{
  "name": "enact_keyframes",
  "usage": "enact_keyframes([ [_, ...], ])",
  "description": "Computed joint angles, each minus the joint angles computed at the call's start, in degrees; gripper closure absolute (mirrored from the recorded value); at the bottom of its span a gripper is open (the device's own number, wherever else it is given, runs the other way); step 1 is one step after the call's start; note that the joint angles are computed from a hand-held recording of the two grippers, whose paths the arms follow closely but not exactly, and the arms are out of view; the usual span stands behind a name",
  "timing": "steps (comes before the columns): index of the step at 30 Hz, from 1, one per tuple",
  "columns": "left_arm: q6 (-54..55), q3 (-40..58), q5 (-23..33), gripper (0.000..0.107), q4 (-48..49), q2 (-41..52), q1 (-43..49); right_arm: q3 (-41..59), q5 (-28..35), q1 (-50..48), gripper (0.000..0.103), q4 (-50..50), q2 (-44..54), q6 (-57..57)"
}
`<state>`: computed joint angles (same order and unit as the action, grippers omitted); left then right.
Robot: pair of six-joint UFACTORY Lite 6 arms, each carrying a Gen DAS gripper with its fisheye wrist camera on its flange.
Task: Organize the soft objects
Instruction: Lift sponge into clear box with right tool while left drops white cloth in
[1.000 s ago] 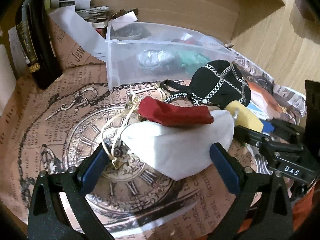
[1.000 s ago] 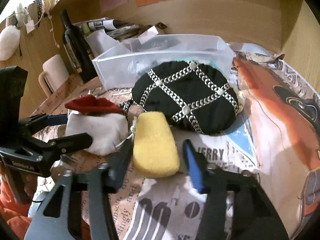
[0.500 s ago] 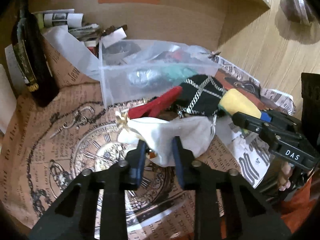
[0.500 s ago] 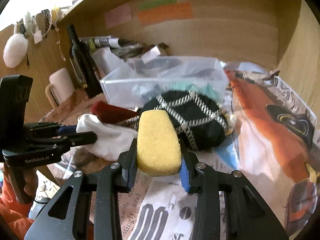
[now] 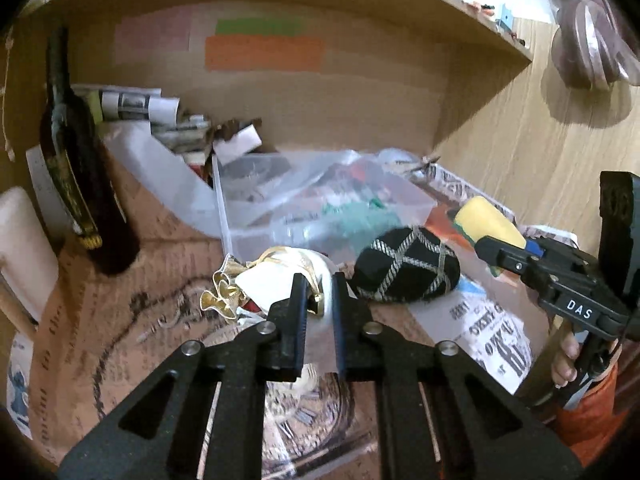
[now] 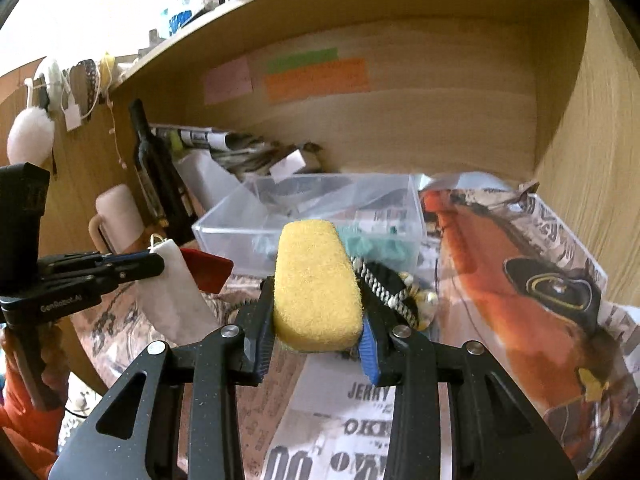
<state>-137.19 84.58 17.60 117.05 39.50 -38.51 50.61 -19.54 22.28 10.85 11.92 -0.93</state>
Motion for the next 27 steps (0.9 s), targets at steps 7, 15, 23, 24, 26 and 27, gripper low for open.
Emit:
enact_keyframes([
  [7,13.7,4.34,-5.36,0.096,-12.34,2.61,3.28,2.47,-0.23,-0.46,0.071,-2.9,1.72,2.42],
  [15,30.92,1.23,-2.6,0.059,-32.24,4.33,5.36,4.82,1.13,-0.78,0.07,-5.81,4.52,4.99],
  [23,10.77,-8.08,-0.51,0.033,-12.71,-4.43,3.31,6.15,1.38,-0.58,0.07,-7.01,6.32,6.56],
  [24,10.7,-7.33,-2.16,0.033,-12.11,-4.13,3.21,6.23,1.39,-0.58,0.07,-7.36,6.44,6.91],
  [26,13.93,-5.05,-4.0,0.033,-14.92,-2.32,2.62,6.5,1.52,-0.71,0.07,-8.36,6.72,7.86],
  [27,17.45,-3.14,-4.66,0.033,-18.24,-0.47,2.35,6.49,1.55,-0.7,0.07,-8.59,6.75,8.07],
])
